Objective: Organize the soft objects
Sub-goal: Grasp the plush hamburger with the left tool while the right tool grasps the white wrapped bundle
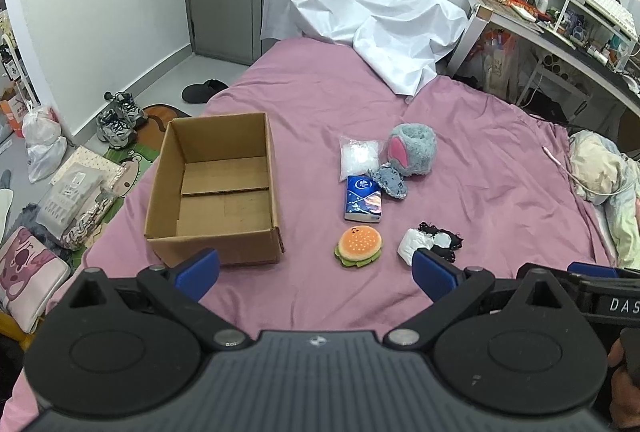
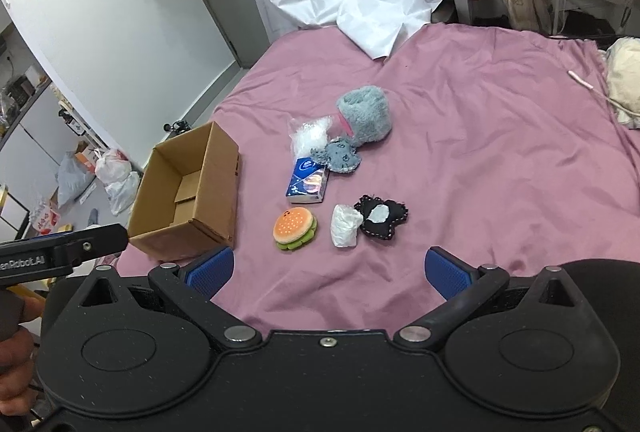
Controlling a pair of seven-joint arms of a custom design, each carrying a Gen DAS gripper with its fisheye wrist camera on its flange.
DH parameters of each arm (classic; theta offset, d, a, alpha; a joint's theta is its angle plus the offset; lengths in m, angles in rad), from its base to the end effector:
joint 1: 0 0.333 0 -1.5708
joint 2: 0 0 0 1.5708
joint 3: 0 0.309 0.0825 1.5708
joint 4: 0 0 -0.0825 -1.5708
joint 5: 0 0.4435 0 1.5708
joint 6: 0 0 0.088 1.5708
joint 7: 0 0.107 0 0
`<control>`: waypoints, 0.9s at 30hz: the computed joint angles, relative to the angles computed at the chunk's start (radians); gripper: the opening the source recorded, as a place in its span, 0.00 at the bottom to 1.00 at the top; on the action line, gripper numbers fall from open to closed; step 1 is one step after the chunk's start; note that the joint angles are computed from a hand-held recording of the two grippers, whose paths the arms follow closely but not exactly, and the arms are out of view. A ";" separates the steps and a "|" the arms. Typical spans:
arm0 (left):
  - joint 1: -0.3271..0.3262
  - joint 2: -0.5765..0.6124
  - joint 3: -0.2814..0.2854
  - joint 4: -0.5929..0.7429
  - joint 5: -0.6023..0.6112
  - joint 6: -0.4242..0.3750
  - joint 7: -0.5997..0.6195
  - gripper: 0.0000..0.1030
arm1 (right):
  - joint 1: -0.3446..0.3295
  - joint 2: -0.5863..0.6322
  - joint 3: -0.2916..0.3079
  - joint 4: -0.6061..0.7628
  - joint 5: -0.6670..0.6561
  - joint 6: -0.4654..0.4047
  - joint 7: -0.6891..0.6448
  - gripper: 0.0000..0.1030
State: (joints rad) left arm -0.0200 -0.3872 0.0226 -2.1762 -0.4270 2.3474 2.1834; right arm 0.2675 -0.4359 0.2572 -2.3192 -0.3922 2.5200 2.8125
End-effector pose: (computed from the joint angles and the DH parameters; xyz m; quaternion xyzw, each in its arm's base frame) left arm 0.5422 -0.0033 0.5920 -0.5238 0.7856 -0.2927 0.1510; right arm 0.4507 0.2776 0.5474 -0.4934 0.7919 -0.1805 0.3111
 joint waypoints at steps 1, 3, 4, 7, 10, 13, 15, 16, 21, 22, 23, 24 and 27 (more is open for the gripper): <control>-0.001 0.008 -0.003 0.001 0.002 0.003 -0.002 0.99 | -0.001 0.006 -0.001 -0.001 -0.002 0.006 -0.001 1.00; -0.001 0.026 -0.009 0.007 0.005 0.005 -0.010 0.97 | 0.000 0.019 -0.008 -0.001 0.005 0.022 -0.005 0.98; -0.001 0.033 -0.011 0.008 0.005 0.007 -0.014 0.97 | 0.003 0.028 -0.015 -0.001 0.015 0.030 -0.010 0.96; -0.003 0.058 -0.017 0.015 -0.001 0.018 -0.020 0.97 | 0.010 0.056 -0.034 0.007 0.050 0.045 -0.027 0.87; -0.005 0.093 -0.025 0.035 -0.007 0.023 -0.029 0.96 | 0.006 0.084 -0.045 0.014 0.073 0.056 -0.025 0.80; -0.004 0.126 -0.036 0.054 -0.008 0.026 -0.042 0.91 | 0.006 0.114 -0.062 0.021 0.106 0.070 -0.021 0.73; -0.002 0.156 -0.046 0.075 -0.001 0.012 -0.063 0.89 | 0.009 0.137 -0.075 0.027 0.135 0.085 -0.021 0.71; -0.001 0.171 -0.051 0.085 0.002 0.005 -0.073 0.87 | 0.009 0.147 -0.080 0.030 0.147 0.093 -0.021 0.69; 0.003 0.224 -0.075 0.115 0.021 0.006 -0.103 0.84 | 0.013 0.206 -0.100 0.057 0.192 0.103 -0.030 0.59; 0.004 0.235 -0.079 0.122 0.025 0.008 -0.111 0.84 | 0.014 0.215 -0.104 0.060 0.201 0.105 -0.031 0.55; 0.005 0.249 -0.083 0.131 0.029 0.006 -0.122 0.82 | 0.016 0.226 -0.111 0.064 0.214 0.112 -0.037 0.52; 0.006 0.261 -0.086 0.141 0.034 0.000 -0.133 0.81 | 0.018 0.237 -0.117 0.067 0.230 0.119 -0.042 0.50; 0.009 0.301 -0.097 0.169 0.047 -0.013 -0.166 0.80 | 0.020 0.267 -0.129 0.076 0.268 0.136 -0.043 0.45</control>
State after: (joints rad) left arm -0.0107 -0.0866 -0.0743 -2.0072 -0.3801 2.3340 2.0177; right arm 0.2878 -0.1687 0.1281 -2.2428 -0.1238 2.6559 2.7698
